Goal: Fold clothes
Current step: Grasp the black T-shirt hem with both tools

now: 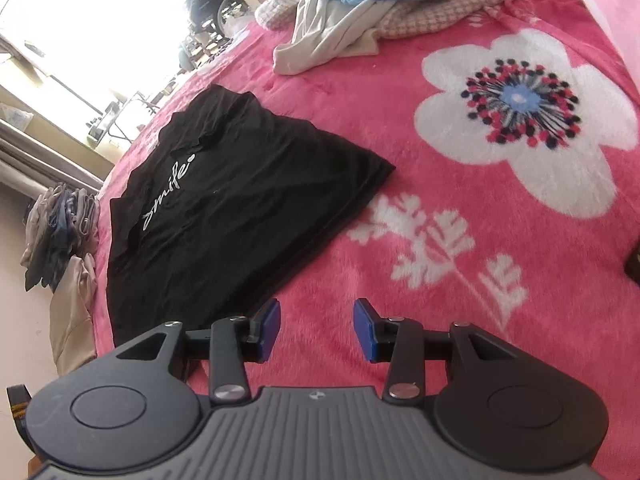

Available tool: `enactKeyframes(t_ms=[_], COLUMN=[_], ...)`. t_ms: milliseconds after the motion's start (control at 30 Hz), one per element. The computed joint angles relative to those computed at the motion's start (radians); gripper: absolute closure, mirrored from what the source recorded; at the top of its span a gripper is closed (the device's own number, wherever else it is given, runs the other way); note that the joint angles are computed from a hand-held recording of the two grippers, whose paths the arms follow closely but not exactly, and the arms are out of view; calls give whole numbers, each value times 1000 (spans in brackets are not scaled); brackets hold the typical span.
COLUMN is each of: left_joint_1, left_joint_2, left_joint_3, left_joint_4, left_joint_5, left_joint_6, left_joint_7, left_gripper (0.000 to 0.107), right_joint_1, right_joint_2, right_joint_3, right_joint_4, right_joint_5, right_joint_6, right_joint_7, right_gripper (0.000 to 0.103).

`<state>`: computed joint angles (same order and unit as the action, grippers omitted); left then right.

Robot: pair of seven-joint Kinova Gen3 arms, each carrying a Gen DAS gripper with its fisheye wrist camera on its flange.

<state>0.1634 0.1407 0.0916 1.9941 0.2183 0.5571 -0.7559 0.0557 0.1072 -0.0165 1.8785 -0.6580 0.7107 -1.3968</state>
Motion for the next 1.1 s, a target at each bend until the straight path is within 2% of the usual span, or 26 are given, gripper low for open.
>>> enactKeyframes(t_ms=[100, 200, 267, 333, 433, 533, 733, 867, 900, 933, 967, 1033, 1100], left_joint_1=[-22, -37, -30, -20, 2, 18, 34, 65, 77, 90, 101, 118, 118], left_joint_2=[-7, -8, -2, 3, 10, 14, 20, 31, 33, 32, 31, 27, 21], left_joint_3=[6, 8, 5, 1, -4, -6, -5, -11, -14, -17, -20, -22, -18], left_joint_4=[34, 50, 39, 24, 2, -14, -22, -38, -43, -47, -50, -49, -37], left_joint_5=[65, 103, 89, 60, 5, -39, -77, -132, -154, -176, -199, -233, -238], left_joint_6=[-41, -57, -46, -27, -1, 21, 27, 41, 49, 55, 63, 65, 50], left_joint_7=[-31, -58, -51, -37, -7, 18, 51, 112, 138, 167, 196, 248, 270], left_gripper=[59, 59, 59, 59, 58, 57, 57, 60, 63, 65, 68, 75, 76], right_joint_1=[24, 39, 64, 124, 187, 201, 309, 317, 315, 311, 311, 315, 310], right_joint_2=[52, 121, 178, 241, 333, 415, 484, 489, 492, 494, 496, 497, 491], right_joint_3=[-7, -16, -30, -68, -114, -124, -200, -194, -189, -184, -184, -190, -187], right_joint_4=[-32, -81, -127, -177, -261, -349, -363, -352, -356, -362, -364, -358, -347], right_joint_5=[-52, -48, -45, -94, -130, -100, -199, -233, -237, -238, -243, -264, -275], right_joint_6=[-35, -110, -139, -134, -84, -1, 118, 159, 168, 177, 184, 193, 190], right_joint_7=[82, 107, 108, 132, 152, 121, 189, 232, 233, 235, 245, 274, 296], right_gripper=[60, 60, 59, 59, 59, 59, 59, 67, 70, 84, 90, 92, 92])
